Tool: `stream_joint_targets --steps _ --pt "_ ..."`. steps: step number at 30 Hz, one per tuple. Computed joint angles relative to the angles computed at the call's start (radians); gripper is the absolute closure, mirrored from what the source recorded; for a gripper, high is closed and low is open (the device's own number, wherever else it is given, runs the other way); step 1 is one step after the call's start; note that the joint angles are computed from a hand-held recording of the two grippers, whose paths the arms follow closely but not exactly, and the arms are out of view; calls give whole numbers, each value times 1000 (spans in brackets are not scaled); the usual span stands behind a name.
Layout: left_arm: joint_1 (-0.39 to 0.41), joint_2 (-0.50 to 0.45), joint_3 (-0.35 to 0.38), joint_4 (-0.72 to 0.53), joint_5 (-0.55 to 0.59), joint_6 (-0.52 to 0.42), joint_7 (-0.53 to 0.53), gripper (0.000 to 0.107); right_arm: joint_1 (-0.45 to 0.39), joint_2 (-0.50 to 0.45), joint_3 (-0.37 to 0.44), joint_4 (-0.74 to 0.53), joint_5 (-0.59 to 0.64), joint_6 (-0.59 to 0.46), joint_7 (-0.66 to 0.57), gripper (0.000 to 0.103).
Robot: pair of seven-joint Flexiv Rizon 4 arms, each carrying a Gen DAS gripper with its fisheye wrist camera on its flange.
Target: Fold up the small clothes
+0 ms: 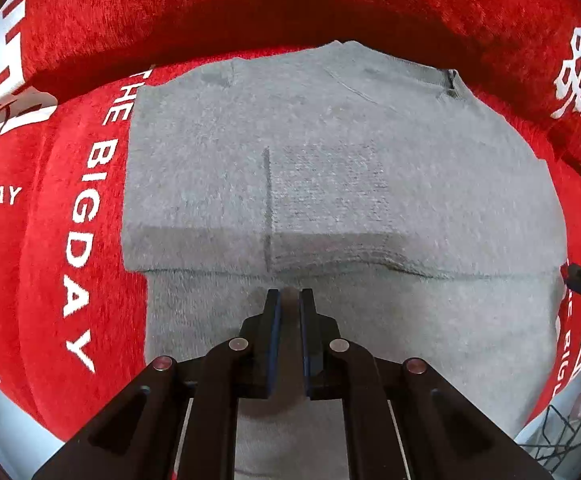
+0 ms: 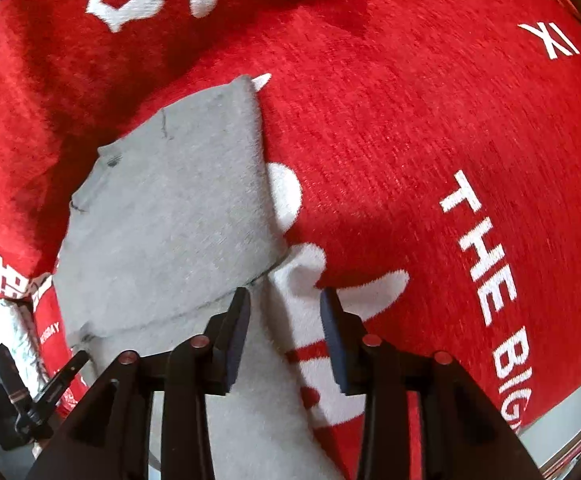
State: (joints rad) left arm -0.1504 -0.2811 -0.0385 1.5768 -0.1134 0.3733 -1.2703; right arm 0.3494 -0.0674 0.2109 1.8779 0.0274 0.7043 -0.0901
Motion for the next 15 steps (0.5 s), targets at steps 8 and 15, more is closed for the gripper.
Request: stream_joint_targets --steps 8,15 --pt "-31 19 4 -4 72 -28 -82 97 13 -11 11 -24 46 29 -54 55" --pt "-42 45 3 6 103 -12 -124 13 24 -48 10 -56 45 53 -100 44"
